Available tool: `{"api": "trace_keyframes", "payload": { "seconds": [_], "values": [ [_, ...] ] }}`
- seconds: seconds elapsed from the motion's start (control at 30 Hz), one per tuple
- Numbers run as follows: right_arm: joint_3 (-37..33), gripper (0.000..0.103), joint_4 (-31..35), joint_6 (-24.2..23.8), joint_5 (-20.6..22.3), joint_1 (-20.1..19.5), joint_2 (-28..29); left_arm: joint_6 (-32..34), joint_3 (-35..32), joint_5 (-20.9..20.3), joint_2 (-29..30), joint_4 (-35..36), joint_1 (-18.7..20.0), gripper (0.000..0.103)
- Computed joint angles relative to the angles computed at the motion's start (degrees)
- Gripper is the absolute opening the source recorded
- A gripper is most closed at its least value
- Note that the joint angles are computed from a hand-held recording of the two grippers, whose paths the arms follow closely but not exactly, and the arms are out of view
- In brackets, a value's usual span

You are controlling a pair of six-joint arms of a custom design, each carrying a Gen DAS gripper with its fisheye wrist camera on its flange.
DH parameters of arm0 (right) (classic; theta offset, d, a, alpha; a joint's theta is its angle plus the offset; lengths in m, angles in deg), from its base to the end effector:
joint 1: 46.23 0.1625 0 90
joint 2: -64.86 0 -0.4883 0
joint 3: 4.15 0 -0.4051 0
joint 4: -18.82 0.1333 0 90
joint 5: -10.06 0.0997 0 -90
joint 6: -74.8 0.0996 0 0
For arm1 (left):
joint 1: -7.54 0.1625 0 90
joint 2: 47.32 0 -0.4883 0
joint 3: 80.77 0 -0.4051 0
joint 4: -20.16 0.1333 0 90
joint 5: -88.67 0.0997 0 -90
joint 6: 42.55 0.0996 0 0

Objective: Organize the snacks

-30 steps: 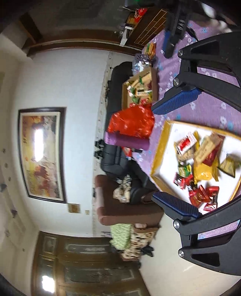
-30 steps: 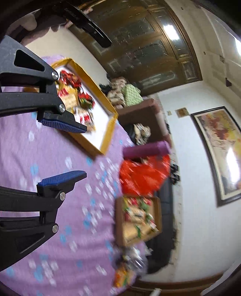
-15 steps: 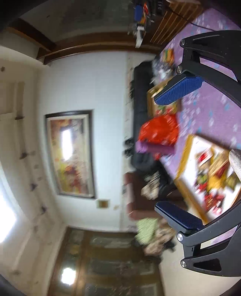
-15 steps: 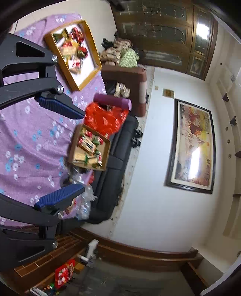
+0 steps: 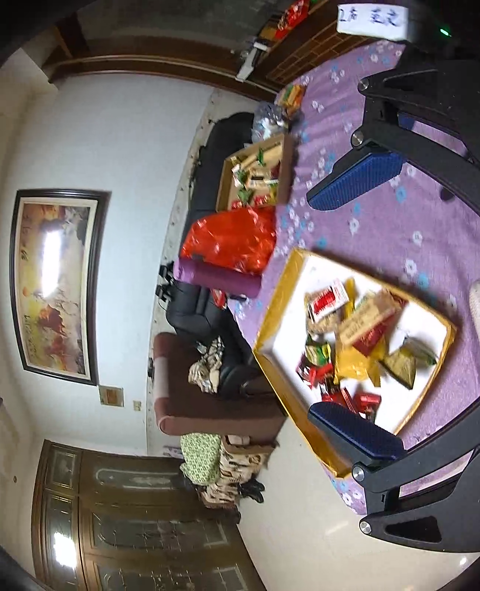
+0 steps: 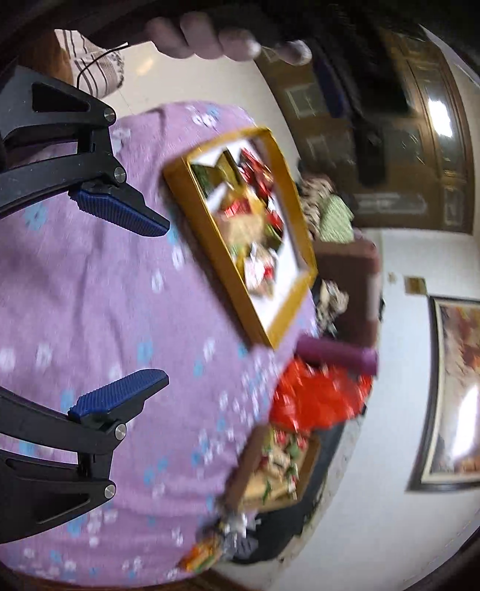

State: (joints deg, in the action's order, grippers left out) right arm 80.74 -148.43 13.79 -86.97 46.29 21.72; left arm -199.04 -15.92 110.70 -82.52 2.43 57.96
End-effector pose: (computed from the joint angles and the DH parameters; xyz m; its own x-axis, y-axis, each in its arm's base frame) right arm 0.1560 -0.7910 0.2041 -0.4508 -0.6982 0.5562 -0.8874 0.4181 -0.1943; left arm -0.3148 -0.7349 0.1383 -0.7425 -0.3584 -0.5659 0.4665 0.3295 -0.8208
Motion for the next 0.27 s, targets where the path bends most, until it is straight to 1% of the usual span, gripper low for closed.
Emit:
{"api": "trace_keyframes", "payload": {
  "seconds": [0.07, 0.13, 0.2, 0.27],
  "values": [
    [-0.1, 0.076, 0.7, 0.1, -0.4, 0.3, 1.0, -1.2, -1.8, -0.2, 1.0, 3.3, 0.3, 0.103],
    [-0.6, 0.076, 1.4, 0.7, -0.7, 0.4, 1.7, -0.3, -2.8, -1.1, 1.7, 4.7, 0.5, 0.103],
    [-1.6, 0.076, 2.2, 1.8, -0.9, 0.4, 2.4, 0.3, -4.1, -1.1, 2.7, 6.0, 0.8, 0.103],
    [-2.6, 0.076, 3.0, 3.4, -1.2, 0.2, 2.6, -0.8, -6.1, -0.9, 3.8, 9.1, 0.8, 0.103]
  ]
}}
